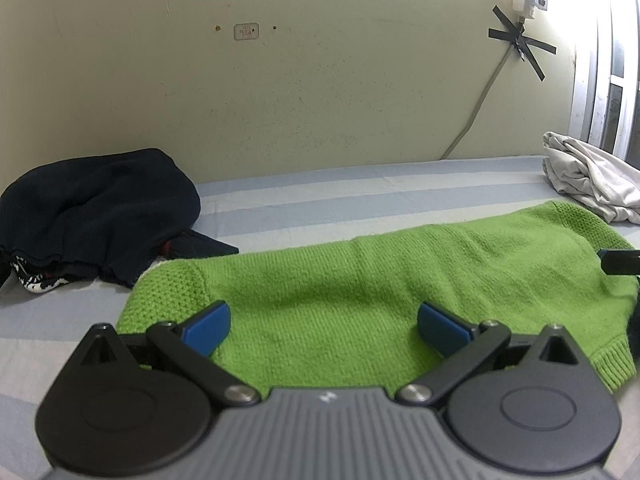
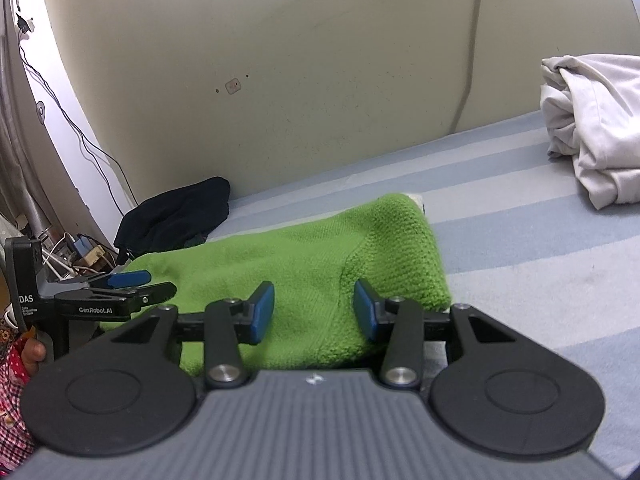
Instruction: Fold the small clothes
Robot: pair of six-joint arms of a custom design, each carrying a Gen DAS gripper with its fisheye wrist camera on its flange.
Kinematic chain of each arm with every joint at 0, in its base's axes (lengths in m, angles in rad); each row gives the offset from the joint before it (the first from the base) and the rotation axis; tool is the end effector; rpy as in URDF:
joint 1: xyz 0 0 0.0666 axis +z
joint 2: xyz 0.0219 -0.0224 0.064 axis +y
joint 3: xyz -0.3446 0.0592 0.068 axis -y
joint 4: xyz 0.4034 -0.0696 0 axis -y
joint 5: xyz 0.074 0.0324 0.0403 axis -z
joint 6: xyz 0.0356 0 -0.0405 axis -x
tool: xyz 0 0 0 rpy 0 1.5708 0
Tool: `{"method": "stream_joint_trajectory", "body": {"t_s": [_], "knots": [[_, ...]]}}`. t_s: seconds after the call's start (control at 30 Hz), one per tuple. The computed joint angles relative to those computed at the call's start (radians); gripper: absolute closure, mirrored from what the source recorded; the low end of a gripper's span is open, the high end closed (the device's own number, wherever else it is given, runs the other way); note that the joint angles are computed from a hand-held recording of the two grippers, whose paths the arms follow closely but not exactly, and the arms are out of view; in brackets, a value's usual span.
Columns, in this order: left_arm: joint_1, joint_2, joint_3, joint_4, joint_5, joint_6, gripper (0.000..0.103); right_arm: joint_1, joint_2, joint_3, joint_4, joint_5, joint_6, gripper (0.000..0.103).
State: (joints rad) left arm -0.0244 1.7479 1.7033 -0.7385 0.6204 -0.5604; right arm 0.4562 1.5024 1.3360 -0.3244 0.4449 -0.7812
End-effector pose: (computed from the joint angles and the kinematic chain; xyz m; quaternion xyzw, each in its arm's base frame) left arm 0.6247 -0.0363 0.3671 0.3656 0.8083 -0.1750 0.4270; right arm 0.5074 0.2315 0.3620 0.2473 0.8072 0.1367 0.5183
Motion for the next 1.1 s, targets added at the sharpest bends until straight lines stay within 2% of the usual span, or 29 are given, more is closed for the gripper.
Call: {"method": "stream_joint_trajectory", "body": {"t_s": [0.9,1.0,1.1], "knots": [[0.000,0.003,0.007,-0.007,0.000,-0.002,0.000,0.006,-0.027,-0.026,0.000,0.009,-0.006,0.056],[0.010,-0.006,-0.010,0.019,0.033,0.004,0.000,0.010,-0.020,-0.016,-0.009,0.020,0.001,0.056],[0.026,-0.009,-0.014,0.025,0.108,0.008,0.000,0.036,-0.022,-0.006,-0.035,0.092,-0.011,0.056]]}}
